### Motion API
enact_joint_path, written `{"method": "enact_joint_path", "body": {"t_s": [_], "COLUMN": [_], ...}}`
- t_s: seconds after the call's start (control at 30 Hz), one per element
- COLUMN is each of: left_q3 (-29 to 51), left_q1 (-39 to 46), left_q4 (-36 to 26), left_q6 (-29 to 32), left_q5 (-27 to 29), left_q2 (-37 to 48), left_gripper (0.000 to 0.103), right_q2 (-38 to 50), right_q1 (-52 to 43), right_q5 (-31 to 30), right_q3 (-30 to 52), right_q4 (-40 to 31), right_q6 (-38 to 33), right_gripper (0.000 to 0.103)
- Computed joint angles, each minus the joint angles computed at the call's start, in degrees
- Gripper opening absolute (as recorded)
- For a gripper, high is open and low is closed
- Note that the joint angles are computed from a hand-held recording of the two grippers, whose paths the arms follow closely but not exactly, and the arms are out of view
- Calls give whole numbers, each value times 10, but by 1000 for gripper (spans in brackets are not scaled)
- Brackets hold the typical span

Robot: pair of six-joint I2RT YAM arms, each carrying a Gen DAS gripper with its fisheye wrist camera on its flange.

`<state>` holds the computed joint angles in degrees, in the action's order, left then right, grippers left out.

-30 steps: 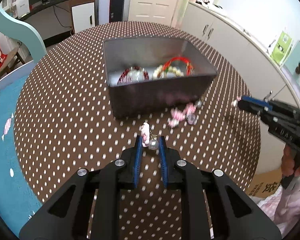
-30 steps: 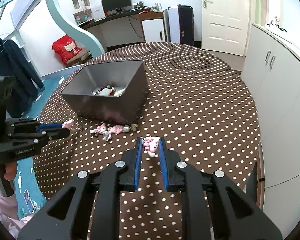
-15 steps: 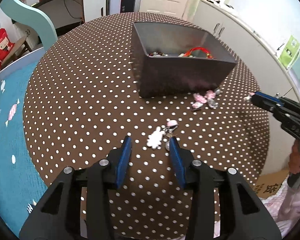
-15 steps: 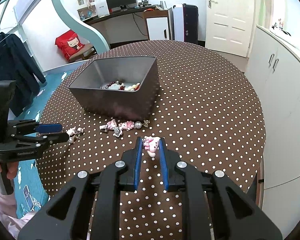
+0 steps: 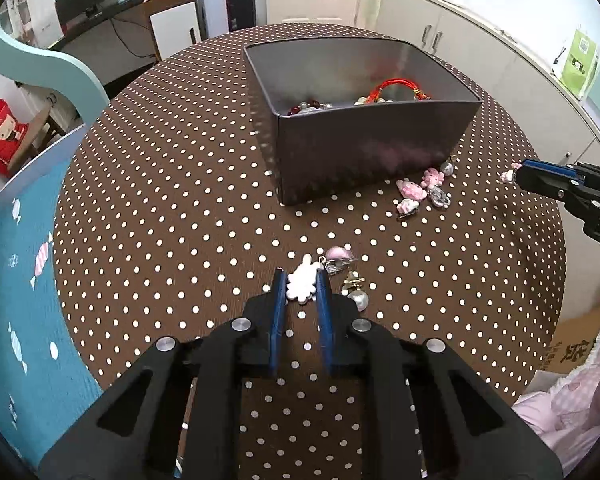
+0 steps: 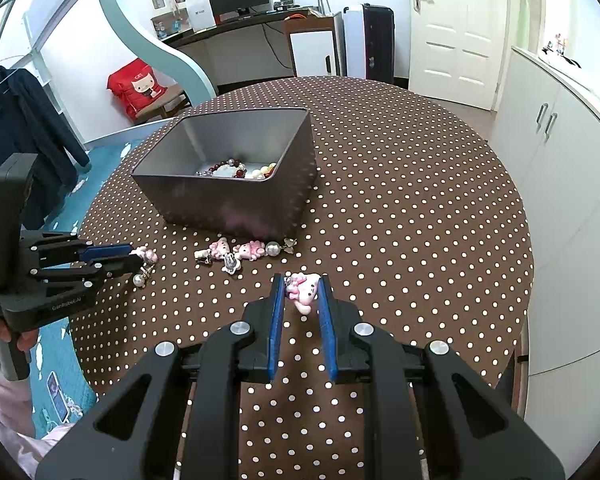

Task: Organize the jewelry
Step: 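Carry both charms into the grey box and open both grippers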

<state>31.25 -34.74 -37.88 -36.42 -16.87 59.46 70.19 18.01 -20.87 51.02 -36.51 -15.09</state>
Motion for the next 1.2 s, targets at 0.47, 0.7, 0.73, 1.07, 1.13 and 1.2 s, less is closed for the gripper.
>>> {"method": "enact_joint_path", "body": {"t_s": [0.47,0.7,0.73,1.07,1.13,1.2], "left_q3": [73,147,156,189,190,191], "left_q1": [36,77,82,120,117,114], "left_q4": [-51,-15,-12,43,43,44], "left_q6": [16,81,84,103,101,100], "left_q5": [-32,-26,-20,6,3,5], "left_q2": [-79,-49,-40,84,91,90], "left_gripper": [14,14,14,16,21,24], "right_q2": [7,50,61,134,132,124], "right_q1": [8,64,72,101,99,99], "right_q5": [-7,-5,-4,13,12,16], "right_q3": [68,139,148,187,187,181], "right_q4": [0,19,22,26,23,22], "right_q6": [1,9,10,32,37,41], "right_gripper": [16,16,16,38,42,42]}}
